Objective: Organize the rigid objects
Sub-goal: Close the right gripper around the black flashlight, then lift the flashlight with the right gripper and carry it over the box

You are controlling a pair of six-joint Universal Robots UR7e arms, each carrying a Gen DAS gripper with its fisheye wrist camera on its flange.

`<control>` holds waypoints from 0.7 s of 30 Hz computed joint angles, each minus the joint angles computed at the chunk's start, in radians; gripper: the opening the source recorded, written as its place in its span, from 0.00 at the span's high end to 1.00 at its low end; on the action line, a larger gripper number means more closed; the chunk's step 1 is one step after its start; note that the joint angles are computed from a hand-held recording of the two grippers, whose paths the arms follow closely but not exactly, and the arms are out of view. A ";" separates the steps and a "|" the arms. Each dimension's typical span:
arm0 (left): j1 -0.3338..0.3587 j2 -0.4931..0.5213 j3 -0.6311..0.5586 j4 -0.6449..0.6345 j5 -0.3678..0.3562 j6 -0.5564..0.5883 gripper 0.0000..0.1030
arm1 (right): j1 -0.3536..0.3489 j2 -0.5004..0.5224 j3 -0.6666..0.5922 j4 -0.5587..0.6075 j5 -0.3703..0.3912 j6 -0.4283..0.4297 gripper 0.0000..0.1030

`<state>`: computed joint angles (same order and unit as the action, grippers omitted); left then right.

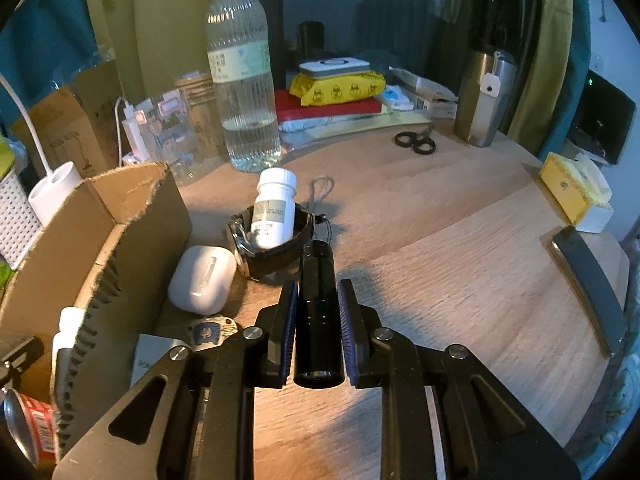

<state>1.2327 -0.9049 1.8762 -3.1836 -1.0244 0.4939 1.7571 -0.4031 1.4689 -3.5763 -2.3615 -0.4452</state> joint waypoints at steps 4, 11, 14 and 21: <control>0.000 0.000 0.000 0.000 0.000 0.001 0.86 | 0.014 -0.008 0.018 -0.025 0.000 0.001 0.79; 0.001 -0.002 -0.002 0.001 -0.001 0.004 0.86 | 0.046 -0.020 0.045 -0.070 0.003 -0.004 0.79; 0.001 -0.002 -0.002 0.001 -0.001 0.004 0.86 | 0.060 -0.022 0.050 -0.084 0.002 -0.010 0.79; 0.001 -0.001 -0.002 0.001 -0.001 0.003 0.86 | 0.095 -0.021 0.056 -0.111 0.001 -0.025 0.79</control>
